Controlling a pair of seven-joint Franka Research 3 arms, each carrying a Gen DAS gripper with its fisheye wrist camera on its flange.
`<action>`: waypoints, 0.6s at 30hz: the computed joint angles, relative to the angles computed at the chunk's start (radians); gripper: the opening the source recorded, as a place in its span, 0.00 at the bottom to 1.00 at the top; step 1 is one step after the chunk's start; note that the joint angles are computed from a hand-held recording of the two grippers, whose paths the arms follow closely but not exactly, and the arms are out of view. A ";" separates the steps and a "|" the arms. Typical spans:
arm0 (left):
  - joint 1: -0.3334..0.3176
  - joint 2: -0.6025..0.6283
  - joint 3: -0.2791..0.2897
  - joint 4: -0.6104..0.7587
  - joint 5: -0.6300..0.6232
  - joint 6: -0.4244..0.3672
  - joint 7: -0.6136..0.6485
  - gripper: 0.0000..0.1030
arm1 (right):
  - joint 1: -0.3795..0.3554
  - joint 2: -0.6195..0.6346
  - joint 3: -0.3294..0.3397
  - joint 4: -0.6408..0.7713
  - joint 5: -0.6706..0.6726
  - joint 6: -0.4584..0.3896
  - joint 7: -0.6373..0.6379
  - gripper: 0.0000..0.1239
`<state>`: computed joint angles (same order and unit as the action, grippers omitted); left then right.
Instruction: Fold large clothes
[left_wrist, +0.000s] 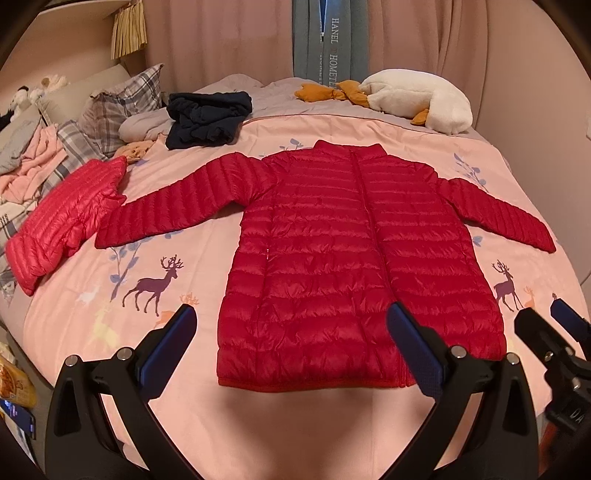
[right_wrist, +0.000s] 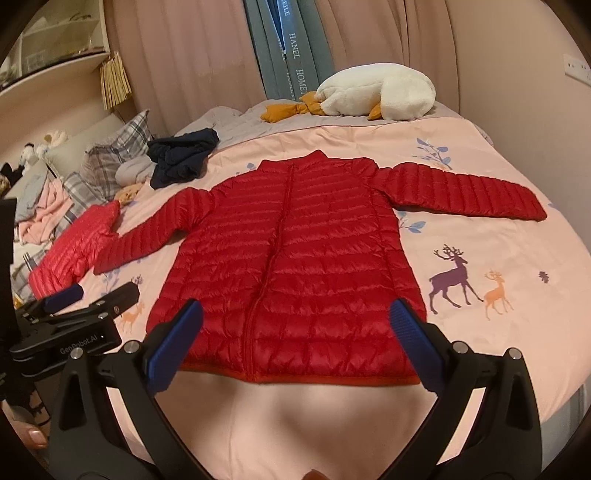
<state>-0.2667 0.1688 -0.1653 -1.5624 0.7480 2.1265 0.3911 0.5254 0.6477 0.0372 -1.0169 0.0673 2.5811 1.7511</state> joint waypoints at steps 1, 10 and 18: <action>0.009 -0.003 0.003 -0.009 -0.011 0.024 0.003 0.99 | -0.019 0.010 0.028 0.009 0.033 0.013 -0.021 0.81; 0.198 -0.053 0.073 -0.292 -0.299 0.664 -0.019 0.99 | -0.135 0.077 0.246 0.012 0.379 0.257 -0.365 0.81; 0.349 -0.033 0.119 -0.438 -0.580 0.896 -0.009 0.99 | -0.104 0.240 0.196 0.307 0.392 0.020 -0.344 0.81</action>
<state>0.0819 0.1354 -0.0461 -2.0007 0.1678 3.0229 0.3819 0.4217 0.8878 0.2333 -0.7104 0.4593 2.6008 1.4071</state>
